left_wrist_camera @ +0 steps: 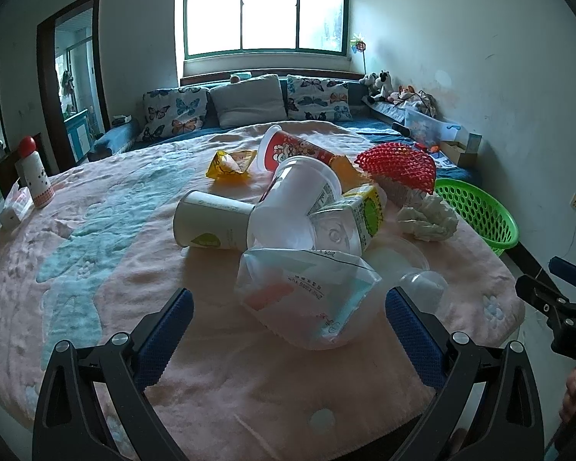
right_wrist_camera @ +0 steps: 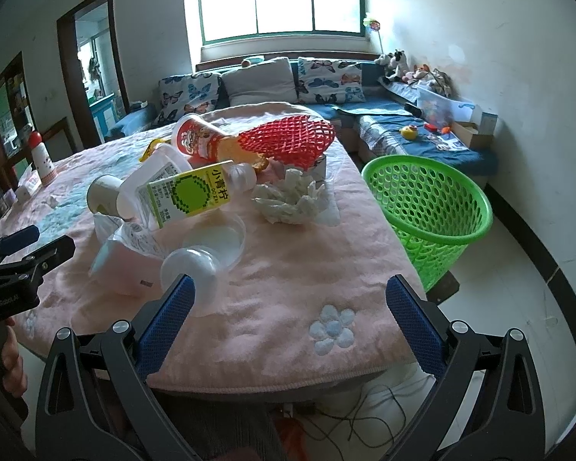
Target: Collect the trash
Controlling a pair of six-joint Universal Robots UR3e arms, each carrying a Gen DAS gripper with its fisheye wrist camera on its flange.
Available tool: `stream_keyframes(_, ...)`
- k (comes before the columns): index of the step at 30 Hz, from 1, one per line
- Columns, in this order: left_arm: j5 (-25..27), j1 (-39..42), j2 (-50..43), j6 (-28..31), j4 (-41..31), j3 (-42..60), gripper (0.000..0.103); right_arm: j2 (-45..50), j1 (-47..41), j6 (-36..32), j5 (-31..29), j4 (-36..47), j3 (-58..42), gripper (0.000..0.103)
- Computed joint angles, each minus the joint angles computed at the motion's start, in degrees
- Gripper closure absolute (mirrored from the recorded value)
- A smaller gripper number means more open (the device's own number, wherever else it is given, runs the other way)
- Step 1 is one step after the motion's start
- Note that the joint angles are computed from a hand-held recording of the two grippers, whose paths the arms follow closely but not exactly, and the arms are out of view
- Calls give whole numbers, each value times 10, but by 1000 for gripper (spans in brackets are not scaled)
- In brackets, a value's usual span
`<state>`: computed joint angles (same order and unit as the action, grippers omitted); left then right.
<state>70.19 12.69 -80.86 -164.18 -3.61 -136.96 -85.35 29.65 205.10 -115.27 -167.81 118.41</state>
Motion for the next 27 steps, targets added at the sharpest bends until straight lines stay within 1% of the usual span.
stream_keyframes(6,-7,-1,-21,3,-9,23,6,6,-8,-11,9,-7,-5,4)
stream_keyframes(17,-2,-6,-67,2,-14,79,6,22,-54,-51,47,-3,-28,4)
stream_keyframes(24,-18,4,-78,12,-30,101,6,46,-79,-75,72,1,-55,6)
stream_keyframes(27,-35,14,-75,23,-44,100,6,58,-91,-85,84,2,-68,7)
